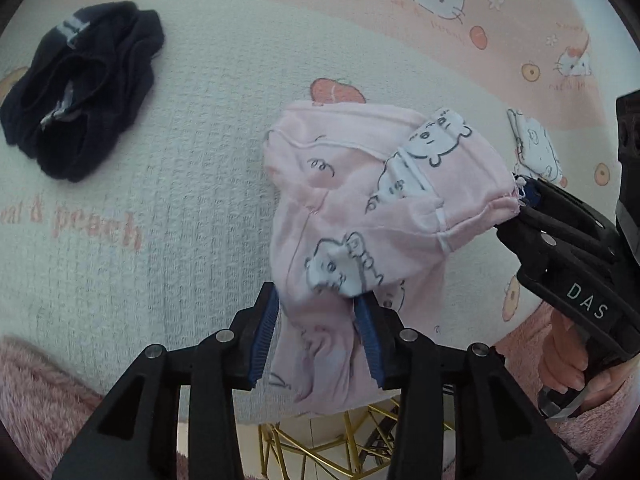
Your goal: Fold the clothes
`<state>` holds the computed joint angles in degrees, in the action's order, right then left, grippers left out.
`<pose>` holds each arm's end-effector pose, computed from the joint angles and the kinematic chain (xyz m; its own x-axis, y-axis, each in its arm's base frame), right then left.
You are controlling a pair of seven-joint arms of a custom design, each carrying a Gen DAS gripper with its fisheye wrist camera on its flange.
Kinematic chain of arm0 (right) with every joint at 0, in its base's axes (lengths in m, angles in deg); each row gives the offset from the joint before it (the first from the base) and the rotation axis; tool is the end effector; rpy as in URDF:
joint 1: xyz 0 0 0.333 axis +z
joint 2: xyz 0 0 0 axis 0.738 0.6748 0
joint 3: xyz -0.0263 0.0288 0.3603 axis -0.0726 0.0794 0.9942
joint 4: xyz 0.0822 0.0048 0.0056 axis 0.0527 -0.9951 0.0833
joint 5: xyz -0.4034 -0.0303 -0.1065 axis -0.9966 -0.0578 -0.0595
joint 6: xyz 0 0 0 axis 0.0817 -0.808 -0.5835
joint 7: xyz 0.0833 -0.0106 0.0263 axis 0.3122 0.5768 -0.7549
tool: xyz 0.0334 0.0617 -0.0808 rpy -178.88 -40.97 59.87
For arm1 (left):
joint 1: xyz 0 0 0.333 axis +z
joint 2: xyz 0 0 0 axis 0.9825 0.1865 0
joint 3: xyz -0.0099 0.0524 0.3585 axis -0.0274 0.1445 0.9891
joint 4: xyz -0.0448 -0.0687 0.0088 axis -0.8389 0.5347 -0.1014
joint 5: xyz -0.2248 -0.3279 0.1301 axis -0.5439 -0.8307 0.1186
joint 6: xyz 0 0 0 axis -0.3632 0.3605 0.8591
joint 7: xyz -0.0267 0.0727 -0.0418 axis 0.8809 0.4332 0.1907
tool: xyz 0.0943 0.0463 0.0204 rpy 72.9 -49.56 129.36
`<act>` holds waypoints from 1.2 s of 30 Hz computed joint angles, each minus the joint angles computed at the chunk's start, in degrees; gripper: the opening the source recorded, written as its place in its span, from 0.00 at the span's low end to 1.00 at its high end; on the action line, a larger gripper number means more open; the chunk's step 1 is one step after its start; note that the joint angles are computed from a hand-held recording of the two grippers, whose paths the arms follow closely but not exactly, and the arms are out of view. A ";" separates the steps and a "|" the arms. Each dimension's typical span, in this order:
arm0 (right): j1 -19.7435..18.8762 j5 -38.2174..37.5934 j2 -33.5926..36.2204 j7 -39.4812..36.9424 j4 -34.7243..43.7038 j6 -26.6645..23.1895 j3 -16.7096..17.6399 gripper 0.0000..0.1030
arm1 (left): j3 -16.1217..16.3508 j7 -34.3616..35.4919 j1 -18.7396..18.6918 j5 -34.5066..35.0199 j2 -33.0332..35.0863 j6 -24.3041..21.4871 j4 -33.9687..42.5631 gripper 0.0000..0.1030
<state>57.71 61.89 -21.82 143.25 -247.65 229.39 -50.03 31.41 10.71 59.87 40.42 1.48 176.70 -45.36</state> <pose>0.3900 0.0606 0.4323 0.0749 -0.9745 -0.2116 -0.8987 0.0260 -0.4379 0.4459 -0.2747 0.4327 -0.2600 -0.9133 0.3134 -0.9599 0.2093 -0.1865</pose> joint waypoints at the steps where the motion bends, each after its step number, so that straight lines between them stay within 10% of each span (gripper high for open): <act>1: -1.19 -1.58 0.84 0.94 0.70 0.54 1.22 0.40 | -0.26 -1.69 0.38 1.91 0.39 0.80 0.56 0.40; 12: -3.89 -3.33 3.42 6.32 2.05 -0.03 -0.20 0.40 | 0.96 5.97 2.95 -15.67 5.23 -0.56 3.32 0.40; 14: -3.76 -2.63 2.97 6.53 1.24 0.23 -0.47 0.40 | -0.11 5.74 3.05 -15.90 5.54 1.62 2.91 0.40; 16: -5.12 -3.26 1.51 8.84 0.15 0.47 0.71 0.40 | -0.96 7.29 2.64 -16.00 4.22 3.95 1.83 0.15; 24: -7.27 -8.22 -6.28 12.78 -3.10 0.72 3.70 0.40 | -1.36 12.52 0.65 -17.83 4.67 3.81 2.87 0.15; 36: -8.55 -14.57 1.37 12.32 -0.77 -0.95 5.21 0.48 | 0.22 10.42 2.64 -17.26 0.96 6.21 -0.14 0.18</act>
